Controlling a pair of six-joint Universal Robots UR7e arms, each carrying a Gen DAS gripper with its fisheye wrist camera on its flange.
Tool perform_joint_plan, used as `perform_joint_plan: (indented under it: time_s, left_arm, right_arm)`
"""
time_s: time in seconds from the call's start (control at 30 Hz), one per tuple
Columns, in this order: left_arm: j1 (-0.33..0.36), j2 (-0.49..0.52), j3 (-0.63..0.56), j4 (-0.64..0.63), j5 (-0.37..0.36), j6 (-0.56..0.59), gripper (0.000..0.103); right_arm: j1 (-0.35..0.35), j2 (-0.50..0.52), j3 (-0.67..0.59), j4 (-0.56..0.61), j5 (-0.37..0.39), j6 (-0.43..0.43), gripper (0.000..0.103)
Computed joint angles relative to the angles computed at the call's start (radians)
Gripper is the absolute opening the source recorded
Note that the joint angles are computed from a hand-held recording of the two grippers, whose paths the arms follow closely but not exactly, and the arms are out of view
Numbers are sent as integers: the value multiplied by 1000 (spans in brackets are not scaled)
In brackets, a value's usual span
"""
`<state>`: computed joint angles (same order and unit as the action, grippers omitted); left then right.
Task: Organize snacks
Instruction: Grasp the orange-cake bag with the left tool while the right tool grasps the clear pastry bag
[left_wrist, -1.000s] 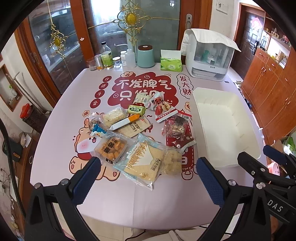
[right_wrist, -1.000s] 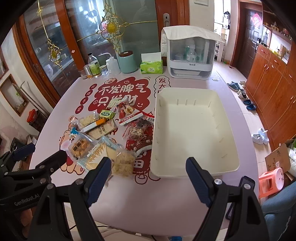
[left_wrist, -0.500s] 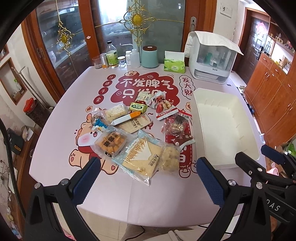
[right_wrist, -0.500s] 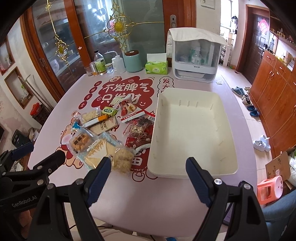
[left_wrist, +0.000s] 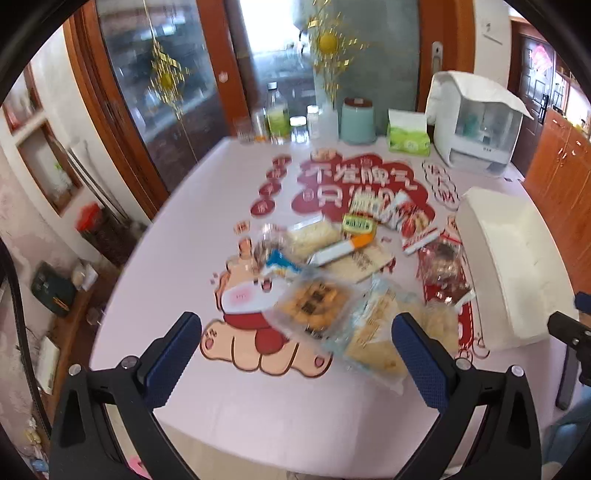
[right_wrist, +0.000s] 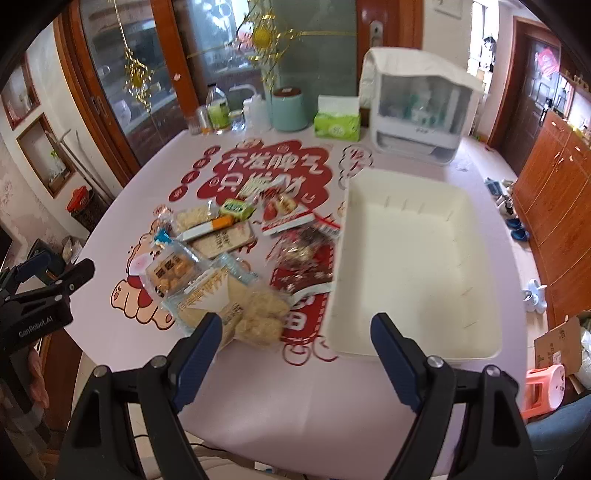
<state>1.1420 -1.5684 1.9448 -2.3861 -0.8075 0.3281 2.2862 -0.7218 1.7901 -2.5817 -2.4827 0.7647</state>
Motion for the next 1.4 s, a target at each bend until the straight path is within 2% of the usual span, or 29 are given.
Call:
perform_joint_plan:
  time_s: [0.13,0.27,0.37,0.47,0.57,0.67,0.77,0.97,1.13,1.27,1.4]
  left_arm:
    - [101,62,-121,101,-71,5,102]
    - [170,127,-194,137,-97,86,102]
    - [207,186,-248,154,-114,149,102]
    - [241,257,-317,215,-138,166,102]
    - [265,335,-367,242,-134,205,102]
    - [278,394,-405,263,-143,253,102]
    - [287,451,-442,280,-139,286,102]
    - [312,537,-562,425,-197,236,102]
    - [305,571,-597,490,-213,223,102]
    - [290,566,-567,510,-206,232,102]
    - [270,566,-505,470,-123,235,102]
  right_arm:
    - [-32,54,-47,-20,69,-6,83]
    - [-69,104,-90,-18,121,42,83]
    - [-92,136,-110,-27,146,75,83]
    - [-110,162,-114,-52,163,98,83]
    - [-124,193,-115,-71,137,127,83]
    - [-141,210,-112,-56,111,206,83]
    - [-165,220,-93,-87,123,275,83]
    - [-178,258,-137,-42,97,285,83]
    - [-197,282,-176,-3,88,281,83]
    - [-214,288,-185,6,102,264,83]
    - [-226,298,-205,45,113,231,75]
